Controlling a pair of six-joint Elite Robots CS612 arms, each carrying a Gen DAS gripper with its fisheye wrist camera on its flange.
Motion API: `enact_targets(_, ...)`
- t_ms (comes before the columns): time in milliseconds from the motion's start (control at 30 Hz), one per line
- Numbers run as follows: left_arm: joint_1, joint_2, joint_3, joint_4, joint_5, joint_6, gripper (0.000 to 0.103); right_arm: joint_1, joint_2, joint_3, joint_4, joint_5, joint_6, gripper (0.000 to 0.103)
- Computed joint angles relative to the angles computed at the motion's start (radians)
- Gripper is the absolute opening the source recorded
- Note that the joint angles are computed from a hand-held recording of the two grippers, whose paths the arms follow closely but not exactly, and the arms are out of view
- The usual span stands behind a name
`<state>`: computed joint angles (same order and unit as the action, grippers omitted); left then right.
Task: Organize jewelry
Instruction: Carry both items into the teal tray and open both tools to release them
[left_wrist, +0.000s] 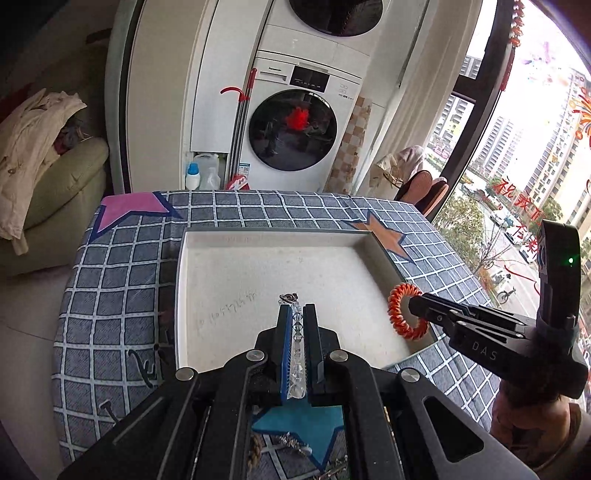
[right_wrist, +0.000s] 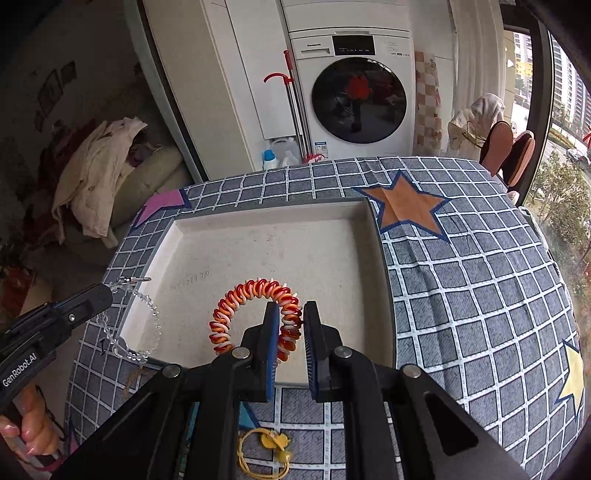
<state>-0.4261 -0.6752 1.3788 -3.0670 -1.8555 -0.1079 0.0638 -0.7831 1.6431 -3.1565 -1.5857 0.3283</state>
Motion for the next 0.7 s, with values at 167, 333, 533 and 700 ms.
enact_targets(167, -0.005, 0.056, -0.099, 0.046, -0.012, -0.001, 0.026, -0.003, 0.044, -0.074, 0.050, -0.014, -0.003, 0.014)
enact_targets(333, -0.019, 0.106, -0.177, 0.121, 0.073, 0.029, 0.026, -0.009, 0.080, -0.123, 0.101, -0.031, 0.019, 0.014)
enact_targets(533, -0.026, 0.142, -0.214, 0.209, 0.198, 0.048, 0.026, -0.011, 0.109, -0.155, 0.148, -0.047, 0.023, 0.015)
enact_targets(700, -0.038, 0.150, -0.209, 0.210, 0.312, 0.080, 0.026, -0.013, 0.125, -0.169, 0.180, -0.045, 0.036, 0.015)
